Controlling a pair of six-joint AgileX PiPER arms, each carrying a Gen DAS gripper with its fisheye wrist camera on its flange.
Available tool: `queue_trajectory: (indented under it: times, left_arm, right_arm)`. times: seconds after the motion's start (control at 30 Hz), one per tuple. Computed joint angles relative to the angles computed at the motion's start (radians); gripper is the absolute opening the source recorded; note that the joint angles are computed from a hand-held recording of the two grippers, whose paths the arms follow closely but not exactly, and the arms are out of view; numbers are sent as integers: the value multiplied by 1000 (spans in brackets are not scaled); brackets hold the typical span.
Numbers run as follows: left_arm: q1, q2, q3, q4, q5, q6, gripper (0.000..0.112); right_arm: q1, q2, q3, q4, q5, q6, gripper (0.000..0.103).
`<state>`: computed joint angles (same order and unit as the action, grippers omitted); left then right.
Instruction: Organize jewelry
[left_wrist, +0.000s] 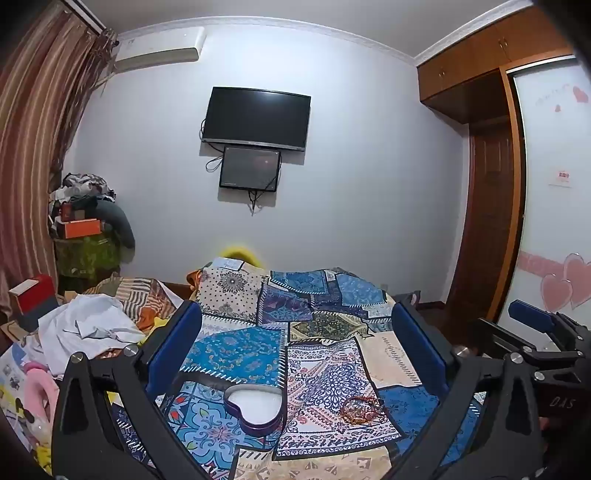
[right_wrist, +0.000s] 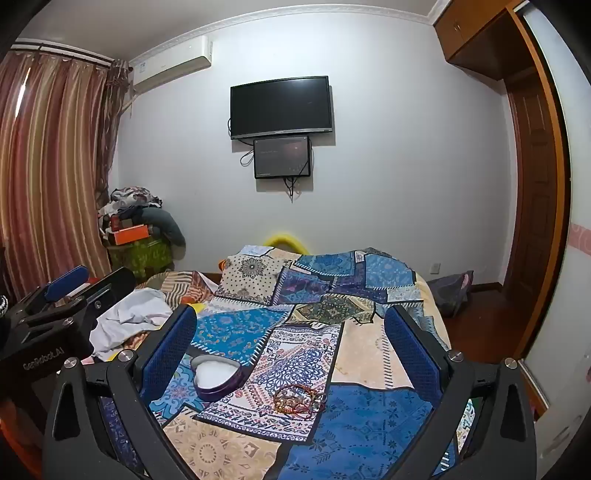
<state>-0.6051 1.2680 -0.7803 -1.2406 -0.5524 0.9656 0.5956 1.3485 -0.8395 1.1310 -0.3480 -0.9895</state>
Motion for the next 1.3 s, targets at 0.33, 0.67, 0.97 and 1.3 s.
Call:
queue_trajectory:
  times: [0.33, 0.67, 0.97, 1.3]
  left_arm:
    - [-9, 29, 56, 99, -57, -125, 103]
    - [18, 13, 34, 66, -20, -79, 103]
    - [4, -4, 30, 26, -20, -34, 103]
    - [-7, -9, 23, -3, -21, 0, 103]
  right_arm:
    - [-1, -1, -5, 31, 6, -26, 101]
    - [11, 5, -14, 67, -4, -56, 101]
    - [30, 5, -17, 105, -14, -93, 101]
    - [21, 7, -8, 70, -9, -53, 101]
